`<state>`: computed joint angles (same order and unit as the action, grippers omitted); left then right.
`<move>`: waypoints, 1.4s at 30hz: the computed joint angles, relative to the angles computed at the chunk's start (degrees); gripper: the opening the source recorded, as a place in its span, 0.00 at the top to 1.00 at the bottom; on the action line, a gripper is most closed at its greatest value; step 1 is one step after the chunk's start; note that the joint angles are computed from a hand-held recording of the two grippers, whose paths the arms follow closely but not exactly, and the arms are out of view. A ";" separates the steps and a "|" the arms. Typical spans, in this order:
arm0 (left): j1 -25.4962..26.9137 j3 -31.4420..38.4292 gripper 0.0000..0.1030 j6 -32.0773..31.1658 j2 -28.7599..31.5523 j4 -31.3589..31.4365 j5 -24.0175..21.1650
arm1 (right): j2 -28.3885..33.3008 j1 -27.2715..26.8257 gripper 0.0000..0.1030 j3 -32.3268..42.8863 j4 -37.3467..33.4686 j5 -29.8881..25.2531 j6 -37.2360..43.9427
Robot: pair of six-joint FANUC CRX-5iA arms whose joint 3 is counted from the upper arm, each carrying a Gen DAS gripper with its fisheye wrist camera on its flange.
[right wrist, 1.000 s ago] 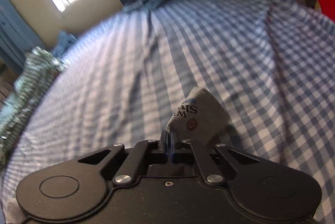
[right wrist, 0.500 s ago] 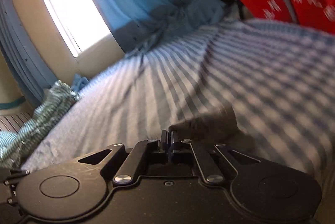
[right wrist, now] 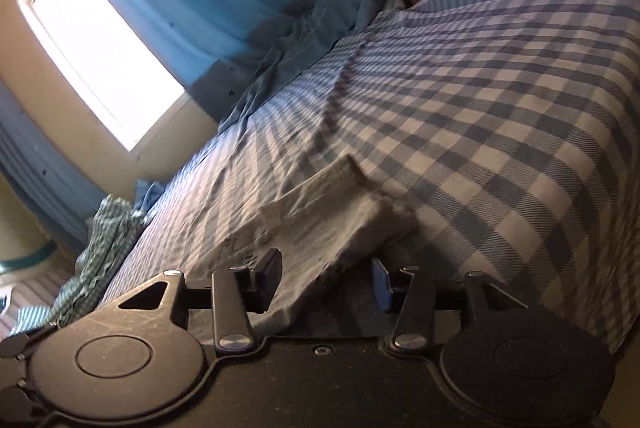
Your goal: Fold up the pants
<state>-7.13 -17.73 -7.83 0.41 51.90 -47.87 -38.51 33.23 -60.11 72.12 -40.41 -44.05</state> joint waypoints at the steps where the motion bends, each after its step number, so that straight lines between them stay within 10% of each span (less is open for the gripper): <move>1: -1.80 1.90 0.31 1.09 1.76 0.47 0.92 | 0.07 -0.23 0.53 -0.38 1.17 -0.74 -1.74; 7: -9.97 22.97 0.34 14.82 19.23 -5.75 -5.64 | 2.70 0.86 0.81 -0.99 4.90 -6.40 -5.02; 12: -12.44 34.36 0.96 21.09 27.77 -13.13 -13.49 | 6.12 5.97 0.90 -0.59 6.90 -14.33 3.47; 14: -12.72 34.12 1.00 23.25 28.06 -13.66 -12.75 | 6.45 5.38 0.93 -0.88 8.42 -13.65 5.41; 22: -14.13 28.60 1.00 24.48 24.01 -12.67 -3.60 | 6.01 -0.88 0.93 -0.38 13.18 -9.48 10.54; 31: -14.03 27.14 0.73 28.30 23.36 -14.50 -0.54 | 4.40 -5.78 0.43 -0.27 5.22 -1.58 15.58; 33: -14.11 26.48 0.71 29.98 22.95 -15.16 0.45 | 4.40 -11.06 0.54 -0.89 6.27 6.24 13.29; 35: -14.10 24.83 0.71 30.62 22.14 -13.75 2.02 | 5.06 -13.13 0.87 -0.41 6.37 9.75 12.69; 42: -14.55 7.54 0.37 12.15 13.23 10.13 13.25 | 5.38 -6.00 0.91 1.81 6.53 -3.07 14.52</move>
